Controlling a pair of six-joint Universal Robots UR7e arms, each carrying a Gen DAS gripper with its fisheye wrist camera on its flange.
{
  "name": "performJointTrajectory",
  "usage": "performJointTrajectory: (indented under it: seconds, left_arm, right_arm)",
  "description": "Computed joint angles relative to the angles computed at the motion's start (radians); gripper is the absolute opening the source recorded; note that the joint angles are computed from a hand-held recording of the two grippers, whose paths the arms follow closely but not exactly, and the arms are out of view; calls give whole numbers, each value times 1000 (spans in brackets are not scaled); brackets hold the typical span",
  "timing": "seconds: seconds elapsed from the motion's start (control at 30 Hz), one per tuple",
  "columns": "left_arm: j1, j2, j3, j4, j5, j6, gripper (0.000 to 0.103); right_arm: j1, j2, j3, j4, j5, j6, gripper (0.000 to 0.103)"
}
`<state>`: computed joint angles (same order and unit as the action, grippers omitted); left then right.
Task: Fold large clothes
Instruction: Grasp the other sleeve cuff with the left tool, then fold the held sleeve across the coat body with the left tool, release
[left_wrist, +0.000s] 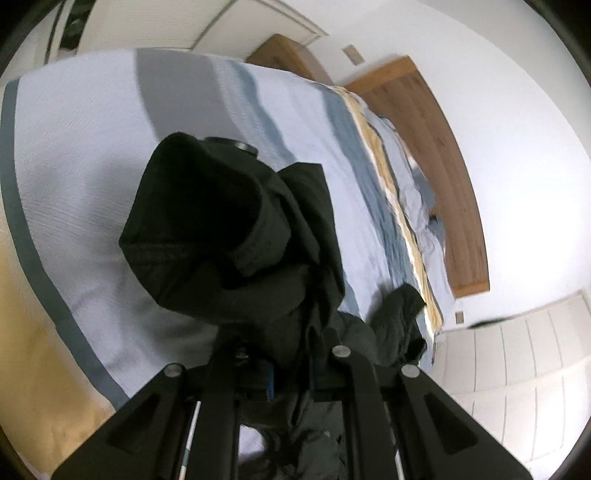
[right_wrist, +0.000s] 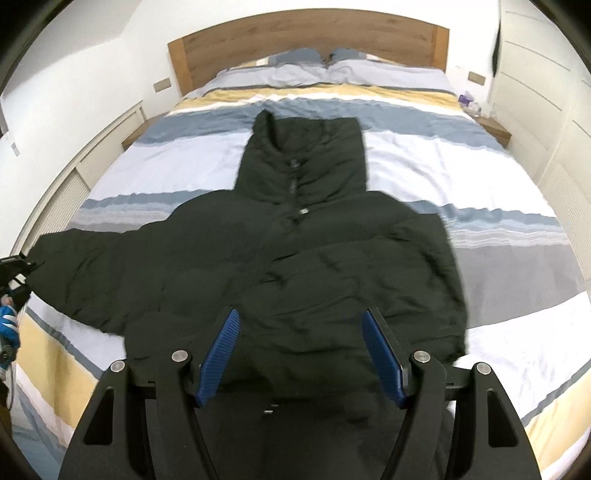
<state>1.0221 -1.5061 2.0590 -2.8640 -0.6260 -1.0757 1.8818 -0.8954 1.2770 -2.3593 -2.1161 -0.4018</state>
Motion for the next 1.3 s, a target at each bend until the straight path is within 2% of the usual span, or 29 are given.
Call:
performJointTrajectory:
  seconds: [0.2, 0.37, 0.63, 1.0, 1.3]
  left_arm:
    - [-71, 139, -131, 85, -10, 27, 11]
    - [-89, 266, -256, 156, -52, 71, 11]
    - [-103, 455, -427, 290, -134, 105, 11]
    - [-98, 704, -679, 472, -258, 139, 11]
    - [-97, 835, -813, 632, -283, 133, 12]
  right_arm:
    - [-48, -40, -21, 8, 9, -14, 68]
    - [-83, -67, -38, 14, 12, -3, 68]
    - [-139, -115, -32, 12, 7, 22, 68]
    - [-170, -143, -19, 8, -8, 15, 68]
    - [-194, -152, -18, 21, -11, 18, 68]
